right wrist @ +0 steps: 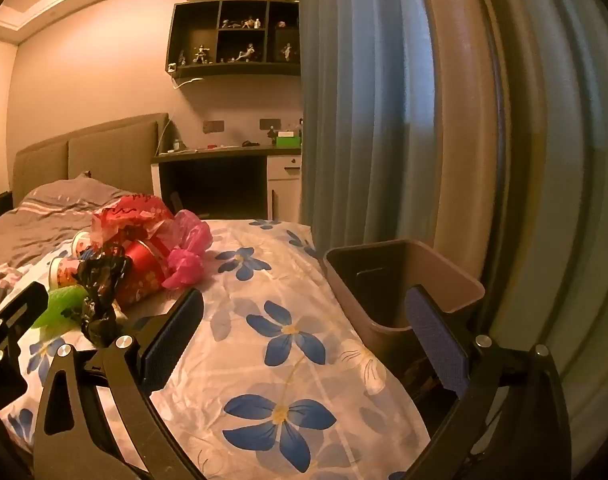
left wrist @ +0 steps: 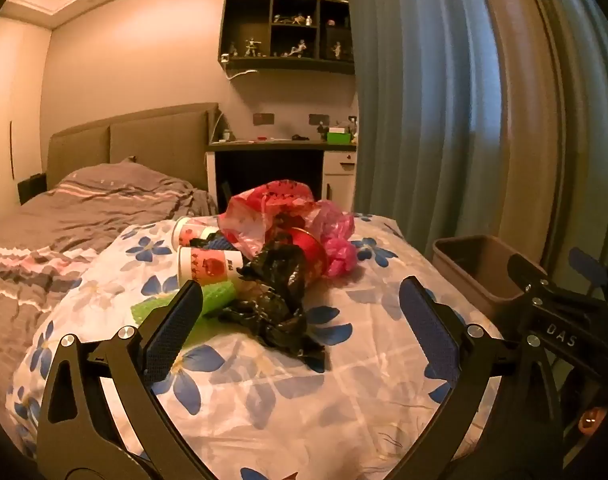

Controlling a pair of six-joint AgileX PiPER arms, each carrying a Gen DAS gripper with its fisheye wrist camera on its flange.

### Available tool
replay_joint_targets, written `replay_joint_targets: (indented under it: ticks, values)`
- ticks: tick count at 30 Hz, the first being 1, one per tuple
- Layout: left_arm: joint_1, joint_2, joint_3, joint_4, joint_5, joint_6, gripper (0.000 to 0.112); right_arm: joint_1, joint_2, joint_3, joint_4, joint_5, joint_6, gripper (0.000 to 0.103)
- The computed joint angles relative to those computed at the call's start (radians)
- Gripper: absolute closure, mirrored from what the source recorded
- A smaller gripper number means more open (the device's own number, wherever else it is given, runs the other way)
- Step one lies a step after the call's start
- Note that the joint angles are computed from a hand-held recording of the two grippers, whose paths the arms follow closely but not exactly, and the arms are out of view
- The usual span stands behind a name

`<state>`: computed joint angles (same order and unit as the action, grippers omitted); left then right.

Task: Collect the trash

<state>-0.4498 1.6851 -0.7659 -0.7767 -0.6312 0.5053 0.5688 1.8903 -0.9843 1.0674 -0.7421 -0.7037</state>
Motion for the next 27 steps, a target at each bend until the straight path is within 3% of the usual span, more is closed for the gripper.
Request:
replay_joint_targets:
  ticks: [6, 9, 27]
  values:
    - [-0.017, 0.016, -0.013, -0.041, 0.000, 0.030, 0.015, 0.000, -0.003, 0.004, 0.003, 0.001, -0.003, 0.005]
    - [0.005, 0.010, -0.034, -0.040, 0.055, 0.040, 0.015, -0.003, -0.003, 0.001, 0.005, 0.008, -0.009, 0.005]
    - [0.002, 0.000, -0.016, -0.021, 0.044, 0.015, 0.015, -0.005, -0.002, 0.011, -0.020, -0.009, 0.019, 0.005]
